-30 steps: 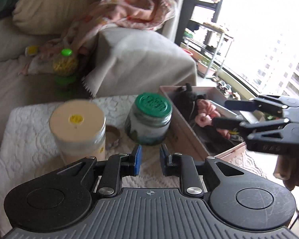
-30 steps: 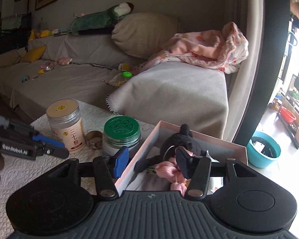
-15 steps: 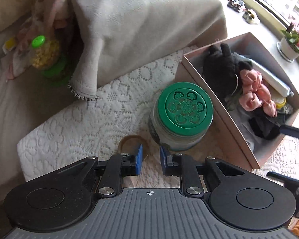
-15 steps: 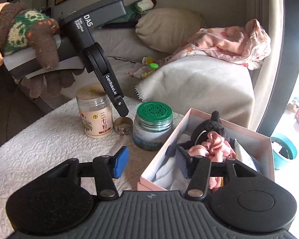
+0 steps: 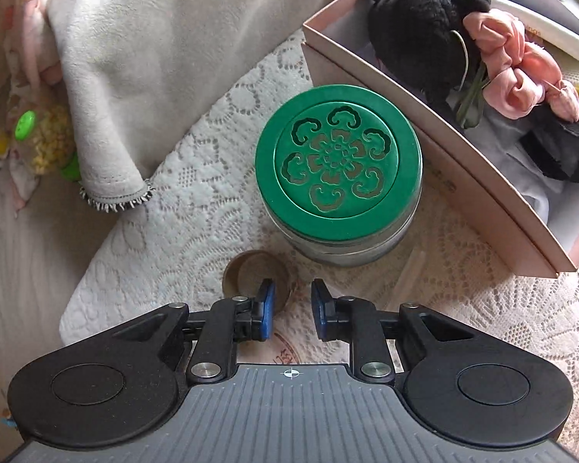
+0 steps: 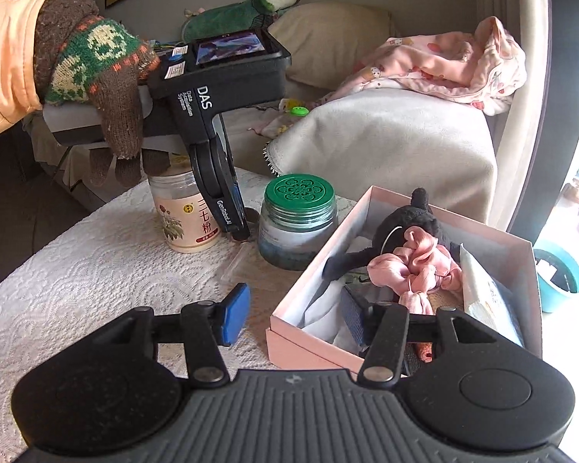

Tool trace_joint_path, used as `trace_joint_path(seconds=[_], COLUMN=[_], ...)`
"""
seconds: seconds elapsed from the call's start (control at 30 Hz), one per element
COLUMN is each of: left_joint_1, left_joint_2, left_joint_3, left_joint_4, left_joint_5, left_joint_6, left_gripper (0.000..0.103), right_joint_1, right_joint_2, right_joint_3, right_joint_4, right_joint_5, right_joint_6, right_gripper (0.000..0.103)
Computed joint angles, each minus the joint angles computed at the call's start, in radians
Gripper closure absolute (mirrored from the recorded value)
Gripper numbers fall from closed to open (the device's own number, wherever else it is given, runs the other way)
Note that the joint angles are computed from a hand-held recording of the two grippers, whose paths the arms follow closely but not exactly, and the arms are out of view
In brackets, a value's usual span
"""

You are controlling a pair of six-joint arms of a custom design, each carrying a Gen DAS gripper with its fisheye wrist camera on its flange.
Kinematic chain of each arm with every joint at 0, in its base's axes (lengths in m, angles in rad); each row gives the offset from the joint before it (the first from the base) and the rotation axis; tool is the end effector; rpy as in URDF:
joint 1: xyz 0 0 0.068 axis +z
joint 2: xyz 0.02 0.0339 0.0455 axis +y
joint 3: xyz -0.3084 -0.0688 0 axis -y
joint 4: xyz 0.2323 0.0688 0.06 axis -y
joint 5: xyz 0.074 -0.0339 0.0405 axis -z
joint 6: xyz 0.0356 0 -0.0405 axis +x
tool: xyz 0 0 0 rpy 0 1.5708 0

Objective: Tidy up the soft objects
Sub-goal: 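Reach the left gripper to the small brown ring and close on it, then grasp the clear plastic piece with the right gripper while the left lifts the brown ring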

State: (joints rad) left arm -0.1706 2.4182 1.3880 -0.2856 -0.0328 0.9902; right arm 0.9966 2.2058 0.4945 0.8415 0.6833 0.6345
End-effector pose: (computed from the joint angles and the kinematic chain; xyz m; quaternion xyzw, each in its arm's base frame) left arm 0.4435 -0.0752 0.0433 0.5421 0.8305 0.0656 0.1101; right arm 0.1793 0.2358 0.0457 -0.0462 0.8912 0.0199 0.4509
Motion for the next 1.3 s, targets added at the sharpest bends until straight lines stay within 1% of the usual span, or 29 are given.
trace_joint_path(seconds=[0.07, 0.27, 0.37, 0.4, 0.5, 0.6, 0.67, 0.7, 0.77, 0.8, 0.9, 0.93, 1.0, 1.07, 1.1, 1.17, 1.2, 1.23, 1.27, 1.3], left_joint_1=[0.0, -0.001, 0.006, 0.007, 0.001, 0.0, 0.003, 0.004, 0.001, 0.0, -0.003, -0.006, -0.012, -0.016, -0.019, -0.029, -0.034, -0.037, -0.035, -0.031], left_joint_2=[0.007, 0.023, 0.036, 0.038, 0.038, 0.043, 0.053, 0.054, 0.067, 0.079, 0.09, 0.092, 0.086, 0.076, 0.065, 0.038, 0.022, 0.011, 0.003, -0.003], left_joint_3=[0.003, 0.031, 0.056, 0.062, 0.069, 0.076, 0.089, 0.089, 0.104, 0.116, 0.13, 0.13, 0.121, 0.103, 0.079, 0.011, -0.031, -0.063, -0.082, -0.087], left_joint_4=[0.001, -0.026, -0.054, -0.06, -0.067, -0.062, -0.075, -0.069, -0.07, -0.073, -0.069, -0.071, -0.073, -0.06, -0.035, 0.038, 0.085, 0.123, 0.142, 0.14], left_joint_5=[0.008, 0.02, 0.032, 0.031, 0.001, -0.02, -0.007, -0.002, -0.013, -0.022, -0.027, -0.029, -0.024, -0.025, -0.028, -0.043, -0.049, -0.05, -0.042, -0.031], left_joint_6=[0.008, -0.002, -0.007, -0.01, -0.019, -0.016, -0.009, -0.006, -0.022, -0.029, -0.04, -0.031, -0.02, -0.035, -0.049, -0.059, -0.042, -0.028, -0.026, -0.03], left_gripper=[0.081, 0.083, 0.083, 0.081, 0.078, 0.078, 0.083, 0.084, 0.082, 0.078, 0.079, 0.084, 0.09, 0.092, 0.092, 0.092, 0.092, 0.092, 0.092, 0.093], right_joint_1=[0.003, -0.001, -0.001, 0.001, 0.009, 0.012, 0.013, 0.013, 0.013, 0.013, 0.018, 0.02, 0.023, 0.021, 0.016, 0.015, 0.018, 0.018, 0.014, 0.014], right_joint_2=[0.002, 0.013, 0.025, 0.028, 0.031, 0.029, 0.027, 0.027, 0.028, 0.029, 0.033, 0.034, 0.035, 0.04, 0.043, 0.052, 0.06, 0.066, 0.07, 0.081], right_joint_3=[0.003, 0.013, 0.017, 0.017, 0.021, 0.02, 0.027, 0.029, 0.029, 0.031, 0.045, 0.046, 0.045, 0.044, 0.049, 0.076, 0.098, 0.118, 0.14, 0.173], right_joint_4=[-0.002, -0.017, -0.009, -0.004, -0.001, 0.002, -0.006, -0.005, 0.004, 0.007, -0.004, -0.004, 0.003, 0.017, 0.019, 0.002, -0.012, -0.021, -0.034, -0.056], right_joint_5=[-0.003, -0.019, -0.032, -0.035, -0.03, -0.03, -0.026, -0.025, -0.029, -0.031, -0.031, -0.03, -0.033, -0.048, -0.059, -0.059, -0.042, -0.043, -0.052, -0.045], right_joint_6=[0.0, 0.005, 0.004, -0.001, -0.011, -0.014, -0.017, -0.02, -0.025, -0.027, -0.031, -0.033, -0.033, -0.036, -0.039, -0.047, -0.057, -0.066, -0.068, -0.058], right_gripper=[0.051, 0.051, 0.051, 0.051, 0.051, 0.051, 0.051, 0.051, 0.051, 0.051, 0.051, 0.051, 0.051, 0.052, 0.053, 0.06, 0.064, 0.073, 0.076, 0.076])
